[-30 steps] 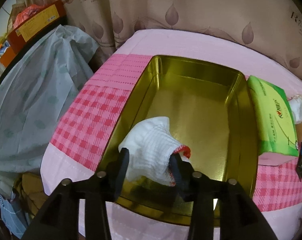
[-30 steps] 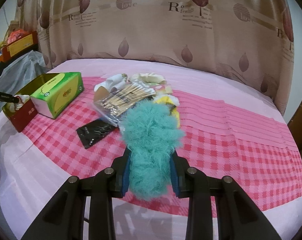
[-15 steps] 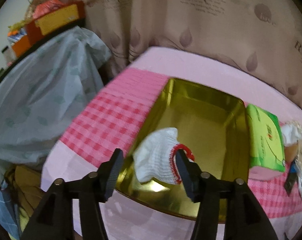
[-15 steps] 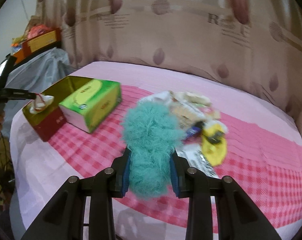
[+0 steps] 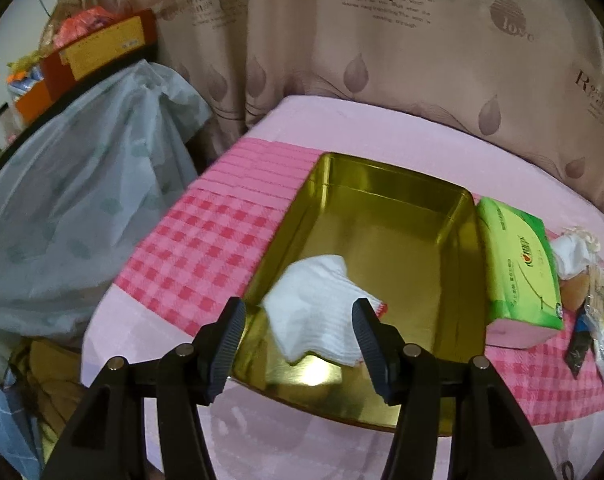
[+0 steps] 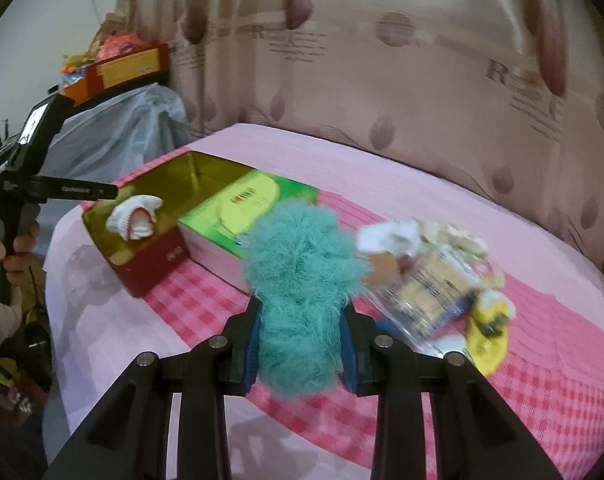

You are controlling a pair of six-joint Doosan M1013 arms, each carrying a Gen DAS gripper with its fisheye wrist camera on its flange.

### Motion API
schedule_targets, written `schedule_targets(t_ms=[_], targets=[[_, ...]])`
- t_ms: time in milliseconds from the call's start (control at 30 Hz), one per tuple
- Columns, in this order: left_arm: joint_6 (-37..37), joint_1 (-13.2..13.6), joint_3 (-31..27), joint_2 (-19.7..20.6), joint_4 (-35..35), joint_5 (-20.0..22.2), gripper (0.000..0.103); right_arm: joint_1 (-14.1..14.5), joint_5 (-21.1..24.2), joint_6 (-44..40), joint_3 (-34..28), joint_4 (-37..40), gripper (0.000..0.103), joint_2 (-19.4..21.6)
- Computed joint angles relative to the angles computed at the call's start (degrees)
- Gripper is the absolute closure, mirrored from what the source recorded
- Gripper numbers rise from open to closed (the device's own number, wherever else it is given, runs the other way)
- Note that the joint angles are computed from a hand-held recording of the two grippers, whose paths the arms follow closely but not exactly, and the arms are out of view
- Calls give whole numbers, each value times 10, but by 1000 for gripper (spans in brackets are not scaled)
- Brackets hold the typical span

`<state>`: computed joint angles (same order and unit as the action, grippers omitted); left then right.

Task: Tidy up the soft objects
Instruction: 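Carry the scrunchie into the gold tin and open the right gripper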

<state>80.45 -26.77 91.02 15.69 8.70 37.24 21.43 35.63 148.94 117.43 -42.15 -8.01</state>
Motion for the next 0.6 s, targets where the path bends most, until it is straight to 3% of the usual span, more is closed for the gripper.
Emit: schedule_targets(t_ms=[367, 600], targets=[[-134, 10, 12, -10, 88, 10, 46, 2, -76, -136, -55, 103, 73, 60], [-231, 28, 18, -16, 116, 16, 46, -4, -94, -216, -93, 175, 73, 101]])
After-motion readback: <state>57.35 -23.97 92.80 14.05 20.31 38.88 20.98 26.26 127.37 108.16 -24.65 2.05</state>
